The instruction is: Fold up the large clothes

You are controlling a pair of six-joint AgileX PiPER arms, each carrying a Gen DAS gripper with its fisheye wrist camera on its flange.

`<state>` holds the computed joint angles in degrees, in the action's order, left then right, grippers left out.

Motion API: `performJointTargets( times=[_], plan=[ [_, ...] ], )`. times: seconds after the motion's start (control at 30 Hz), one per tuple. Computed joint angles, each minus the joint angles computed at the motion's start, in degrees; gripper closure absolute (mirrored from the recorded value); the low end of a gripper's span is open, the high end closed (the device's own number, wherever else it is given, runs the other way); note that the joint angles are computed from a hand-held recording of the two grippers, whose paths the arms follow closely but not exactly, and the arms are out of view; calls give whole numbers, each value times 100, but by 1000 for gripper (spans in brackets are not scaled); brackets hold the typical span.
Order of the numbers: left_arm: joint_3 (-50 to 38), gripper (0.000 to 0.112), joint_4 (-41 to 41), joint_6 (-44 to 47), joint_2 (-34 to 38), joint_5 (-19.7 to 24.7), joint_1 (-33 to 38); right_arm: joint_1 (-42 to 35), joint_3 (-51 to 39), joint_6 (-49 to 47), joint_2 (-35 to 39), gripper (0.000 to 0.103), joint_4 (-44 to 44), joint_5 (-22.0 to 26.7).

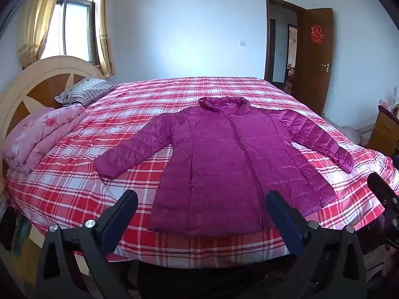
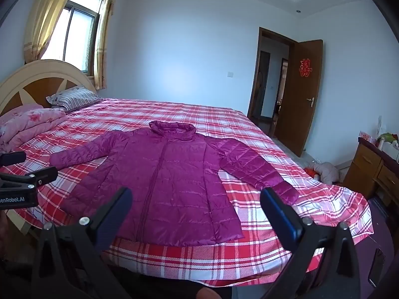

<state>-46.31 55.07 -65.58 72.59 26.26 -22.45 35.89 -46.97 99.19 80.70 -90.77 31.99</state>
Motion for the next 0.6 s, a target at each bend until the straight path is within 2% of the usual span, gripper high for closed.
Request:
performJointTargets(
  times=[0.07,0.13,0.17,0.23,0.6],
  plan=[
    [-156,10,-363,340,176,32,57,-9,23,91,-7,0,-127,47],
    [-136,10,-677,673,128,-126,263,-70,42,81,-6,0,-73,-25],
    [-131,10,-763,780,117,-161,321,16,86,182,18,0,-181,84],
    [-131,10,-917,961,108,-230,423,-85,-13,-28,47,0,68,-55],
    [-139,10,-980,1037,128,-311,510,-202,-50,-209,36,0,219,-171]
  ],
)
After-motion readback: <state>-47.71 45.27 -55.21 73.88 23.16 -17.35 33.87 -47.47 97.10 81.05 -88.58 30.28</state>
